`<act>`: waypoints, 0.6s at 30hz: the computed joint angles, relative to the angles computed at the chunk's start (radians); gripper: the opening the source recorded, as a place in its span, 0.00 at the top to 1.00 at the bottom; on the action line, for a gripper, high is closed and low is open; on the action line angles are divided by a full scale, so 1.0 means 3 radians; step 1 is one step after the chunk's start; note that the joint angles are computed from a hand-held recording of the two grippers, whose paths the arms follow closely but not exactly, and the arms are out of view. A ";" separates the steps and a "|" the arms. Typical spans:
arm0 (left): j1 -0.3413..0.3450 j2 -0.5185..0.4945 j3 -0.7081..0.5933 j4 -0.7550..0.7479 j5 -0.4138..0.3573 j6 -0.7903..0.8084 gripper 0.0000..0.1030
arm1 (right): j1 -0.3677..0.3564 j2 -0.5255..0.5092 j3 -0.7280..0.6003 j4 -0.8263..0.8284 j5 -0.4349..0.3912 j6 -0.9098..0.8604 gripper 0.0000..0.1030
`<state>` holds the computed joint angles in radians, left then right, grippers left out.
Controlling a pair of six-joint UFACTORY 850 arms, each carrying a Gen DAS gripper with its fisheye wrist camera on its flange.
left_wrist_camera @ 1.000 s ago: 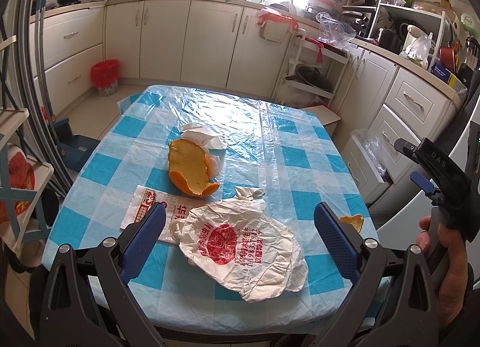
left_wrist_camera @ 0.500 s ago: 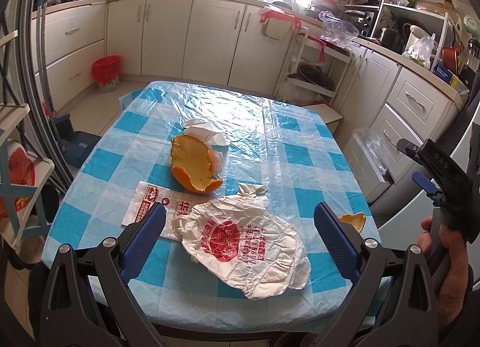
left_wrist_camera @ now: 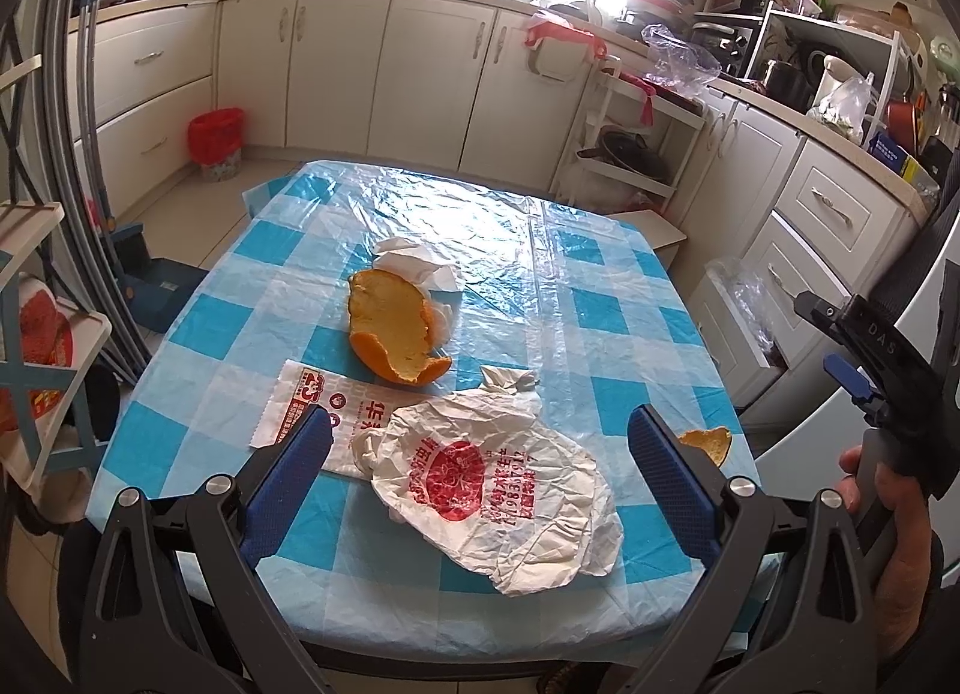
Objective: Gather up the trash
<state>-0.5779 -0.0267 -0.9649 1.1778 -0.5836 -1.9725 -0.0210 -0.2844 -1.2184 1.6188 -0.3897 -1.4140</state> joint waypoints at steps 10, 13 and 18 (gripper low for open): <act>0.0012 0.0020 0.0010 -0.0070 0.0012 0.0055 0.08 | -0.0003 0.0013 0.0005 -0.0085 -0.0014 0.0054 0.14; 0.0016 0.0027 0.0017 -0.0078 0.0015 0.0046 0.08 | -0.0009 0.0027 0.0020 -0.0110 -0.0027 0.0061 0.14; 0.0043 0.0066 0.0065 -0.0119 0.0007 0.0055 0.08 | -0.0027 0.0064 0.0068 -0.0151 -0.0052 0.0067 0.14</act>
<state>-0.5649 -0.0068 -0.9455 1.1420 -0.5815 -1.9560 -0.0292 -0.2653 -1.1981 1.5736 -0.4054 -1.3940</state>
